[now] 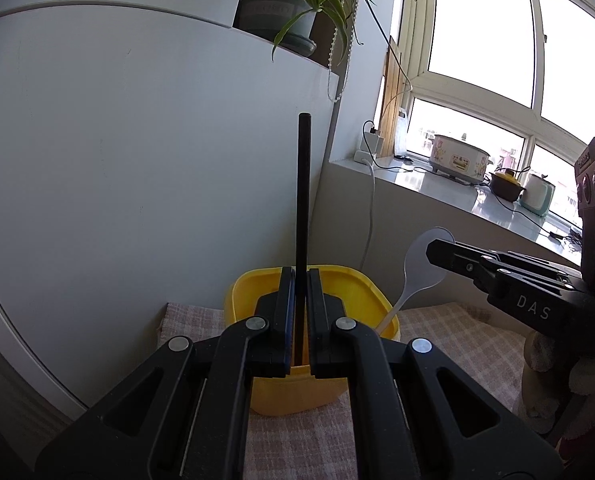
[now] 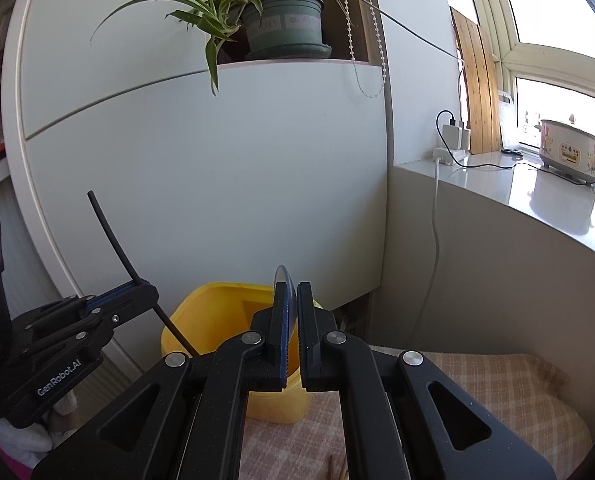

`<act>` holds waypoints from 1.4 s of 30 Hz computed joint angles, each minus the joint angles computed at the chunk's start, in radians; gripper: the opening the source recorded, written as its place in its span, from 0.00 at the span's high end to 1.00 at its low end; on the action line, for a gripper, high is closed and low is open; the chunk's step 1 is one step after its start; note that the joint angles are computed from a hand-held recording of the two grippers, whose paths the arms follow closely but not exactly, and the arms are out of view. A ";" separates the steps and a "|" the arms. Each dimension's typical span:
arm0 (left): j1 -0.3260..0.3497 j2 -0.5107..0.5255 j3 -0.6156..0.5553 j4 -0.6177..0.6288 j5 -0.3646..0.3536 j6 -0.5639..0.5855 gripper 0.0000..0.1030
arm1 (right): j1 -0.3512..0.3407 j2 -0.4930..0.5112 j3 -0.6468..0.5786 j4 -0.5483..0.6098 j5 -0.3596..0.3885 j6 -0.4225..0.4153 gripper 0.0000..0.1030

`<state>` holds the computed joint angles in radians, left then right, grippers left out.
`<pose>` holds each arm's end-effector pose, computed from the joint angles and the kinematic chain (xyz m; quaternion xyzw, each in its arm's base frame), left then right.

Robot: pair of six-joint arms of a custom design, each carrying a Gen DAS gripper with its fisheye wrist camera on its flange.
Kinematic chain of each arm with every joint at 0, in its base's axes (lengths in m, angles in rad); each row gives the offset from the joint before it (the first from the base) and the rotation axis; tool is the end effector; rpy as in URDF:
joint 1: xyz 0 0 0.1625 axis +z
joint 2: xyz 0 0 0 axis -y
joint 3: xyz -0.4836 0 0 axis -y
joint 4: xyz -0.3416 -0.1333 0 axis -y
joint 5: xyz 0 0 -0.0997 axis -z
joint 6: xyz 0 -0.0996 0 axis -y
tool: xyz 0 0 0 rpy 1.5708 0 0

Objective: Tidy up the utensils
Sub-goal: 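Move the right tool back to the pile and open over the chopsticks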

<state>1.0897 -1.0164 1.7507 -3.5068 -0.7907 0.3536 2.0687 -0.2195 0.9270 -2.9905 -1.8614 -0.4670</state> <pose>-0.1021 -0.6350 0.4122 0.1127 0.7845 -0.5418 0.2797 0.5073 -0.7138 0.0387 0.3855 -0.8450 0.3470 0.1304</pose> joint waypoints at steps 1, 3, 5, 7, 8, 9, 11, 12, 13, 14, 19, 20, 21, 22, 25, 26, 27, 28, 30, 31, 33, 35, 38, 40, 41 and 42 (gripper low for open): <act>-0.002 -0.001 0.003 -0.003 0.004 0.000 0.97 | -0.001 -0.001 0.001 0.007 -0.001 0.004 0.97; -0.006 -0.002 0.005 -0.002 0.013 -0.003 0.91 | -0.002 -0.006 0.009 0.007 -0.002 0.013 0.97; -0.010 -0.005 0.013 -0.009 0.025 -0.011 0.62 | -0.002 -0.014 0.023 -0.002 -0.005 0.016 0.85; -0.015 -0.006 0.021 -0.026 0.030 -0.003 0.59 | -0.004 -0.026 0.049 -0.030 0.000 0.019 0.69; -0.018 -0.007 0.025 -0.032 0.035 0.001 0.59 | -0.004 -0.035 0.065 -0.045 0.005 0.020 0.64; -0.021 -0.009 0.028 -0.035 0.039 0.000 0.59 | -0.005 -0.042 0.078 -0.055 0.007 0.020 0.64; -0.028 -0.012 0.037 -0.044 0.047 -0.002 0.59 | -0.004 -0.058 0.106 -0.073 0.008 0.018 0.64; -0.032 -0.015 0.043 -0.053 0.052 0.000 0.59 | -0.005 -0.066 0.120 -0.079 0.011 0.019 0.64; -0.037 -0.018 0.050 -0.063 0.056 0.004 0.59 | -0.006 -0.076 0.136 -0.085 0.013 0.019 0.64; -0.043 -0.019 0.056 -0.074 0.062 0.007 0.59 | -0.007 -0.085 0.152 -0.091 0.013 0.019 0.64; -0.072 -0.029 0.092 -0.102 0.083 0.014 0.59 | -0.017 -0.128 0.227 -0.119 0.005 0.028 0.64; -0.078 -0.028 0.098 -0.105 0.088 0.018 0.59 | -0.021 -0.138 0.243 -0.122 0.008 0.030 0.64; -0.085 -0.028 0.106 -0.105 0.092 0.017 0.59 | -0.025 -0.148 0.259 -0.123 0.009 0.032 0.64; -0.090 -0.029 0.114 -0.099 0.092 0.009 0.59 | -0.030 -0.158 0.276 -0.124 0.008 0.033 0.64; -0.101 -0.031 0.134 -0.038 0.080 -0.030 0.59 | -0.043 -0.188 0.326 -0.128 -0.013 0.042 0.64; -0.103 -0.031 0.138 -0.013 0.074 -0.045 0.59 | -0.049 -0.198 0.340 -0.124 -0.020 0.049 0.64; -0.103 -0.031 0.142 0.017 0.061 -0.066 0.59 | -0.056 -0.208 0.355 -0.125 -0.023 0.053 0.64; -0.100 -0.031 0.144 0.054 0.044 -0.091 0.59 | -0.063 -0.217 0.370 -0.129 -0.032 0.056 0.64; -0.089 -0.033 0.145 0.137 0.005 -0.152 0.59 | -0.074 -0.230 0.397 -0.140 -0.061 0.056 0.64; -0.082 -0.033 0.145 0.180 -0.016 -0.181 0.59 | -0.080 -0.237 0.406 -0.128 -0.072 0.059 0.63; -0.069 -0.028 0.140 0.260 -0.053 -0.237 0.59 | -0.094 -0.250 0.419 -0.081 -0.091 0.075 0.61; -0.051 -0.025 0.128 0.354 -0.102 -0.303 0.59 | -0.108 -0.263 0.437 -0.037 -0.103 0.095 0.61; -0.033 -0.010 0.112 0.459 -0.150 -0.359 0.59 | -0.130 -0.274 0.447 0.039 -0.100 0.135 0.61; -0.026 0.003 0.100 0.510 -0.172 -0.378 0.59 | -0.145 -0.278 0.442 0.100 -0.082 0.176 0.61; -0.020 0.009 0.094 0.534 -0.187 -0.395 0.59 | -0.153 -0.281 0.445 0.124 -0.071 0.192 0.61; -0.013 0.013 0.085 0.562 -0.207 -0.415 0.59 | -0.158 -0.281 0.442 0.145 -0.064 0.204 0.61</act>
